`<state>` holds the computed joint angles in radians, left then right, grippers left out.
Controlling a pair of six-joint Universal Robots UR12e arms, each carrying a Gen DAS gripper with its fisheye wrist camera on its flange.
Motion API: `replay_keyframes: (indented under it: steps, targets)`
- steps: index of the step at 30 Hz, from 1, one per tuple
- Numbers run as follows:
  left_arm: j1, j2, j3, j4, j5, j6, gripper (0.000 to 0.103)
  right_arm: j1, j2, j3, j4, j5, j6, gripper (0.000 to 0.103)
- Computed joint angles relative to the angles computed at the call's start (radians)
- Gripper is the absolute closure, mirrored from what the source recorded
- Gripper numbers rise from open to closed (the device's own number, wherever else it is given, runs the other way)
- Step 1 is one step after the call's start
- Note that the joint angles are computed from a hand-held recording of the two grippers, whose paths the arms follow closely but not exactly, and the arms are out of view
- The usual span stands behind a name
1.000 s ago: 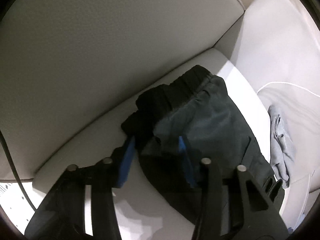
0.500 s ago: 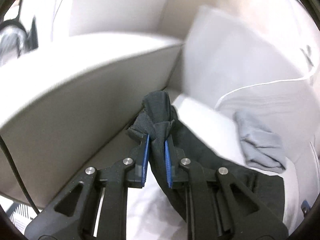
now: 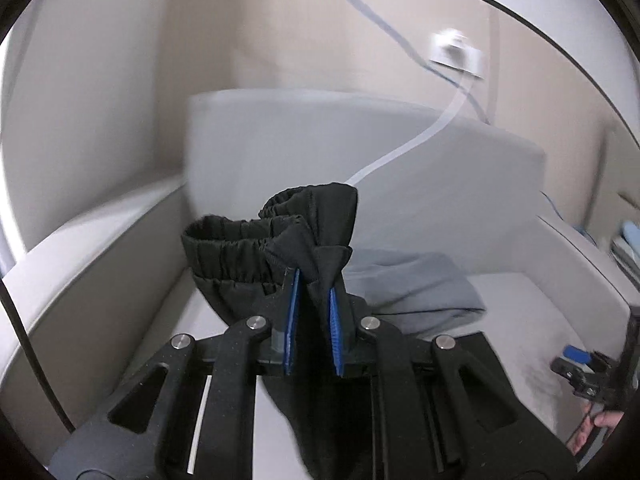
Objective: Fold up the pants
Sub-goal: 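Lift the pants cuff with the left tool, then lay the cuff over the pants with the left tool and open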
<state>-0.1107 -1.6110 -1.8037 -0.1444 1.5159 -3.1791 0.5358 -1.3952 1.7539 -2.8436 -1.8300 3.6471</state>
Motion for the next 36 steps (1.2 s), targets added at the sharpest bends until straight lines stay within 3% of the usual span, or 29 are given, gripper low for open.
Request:
replay_keyframes:
  steps: [6,12,17,23,29,31,32,33,35,36]
  targets:
    - [-0.138,-0.032,0.024,-0.003,0.015,0.053,0.093,-0.013,-0.022,0.022,0.010,-0.024,0.060,0.026]
    - [-0.270,-0.135,0.058,-0.009,0.059,0.071,0.093,-0.034,-0.045,0.046,0.027,-0.038,0.140,0.026]
    - [-0.349,-0.184,0.046,-0.021,0.106,0.068,0.093,-0.051,-0.059,0.069,0.026,-0.034,0.193,0.026]
    - [-0.403,-0.225,0.022,-0.020,0.152,0.093,0.093,-0.054,-0.055,0.065,0.029,-0.032,0.193,0.026]
    - [-0.393,-0.210,-0.027,-0.068,0.119,0.071,0.091,-0.048,-0.048,0.054,0.035,-0.041,0.174,0.026]
    - [-0.388,-0.208,-0.028,-0.099,0.097,0.060,0.080,-0.049,-0.049,0.055,0.037,-0.041,0.170,0.026]
    - [-0.383,-0.203,-0.032,-0.103,0.075,0.068,0.067,-0.048,-0.049,0.055,0.038,-0.041,0.170,0.026]
    - [-0.377,-0.196,-0.037,-0.101,0.041,0.080,0.043,-0.047,-0.049,0.054,0.040,-0.041,0.169,0.026]
    - [-0.361,-0.173,-0.050,-0.100,-0.022,0.095,0.017,-0.046,-0.048,0.052,0.043,-0.041,0.165,0.026]
    - [-0.358,-0.159,-0.062,-0.075,-0.035,0.107,0.017,-0.046,-0.048,0.051,0.045,-0.041,0.163,0.026]
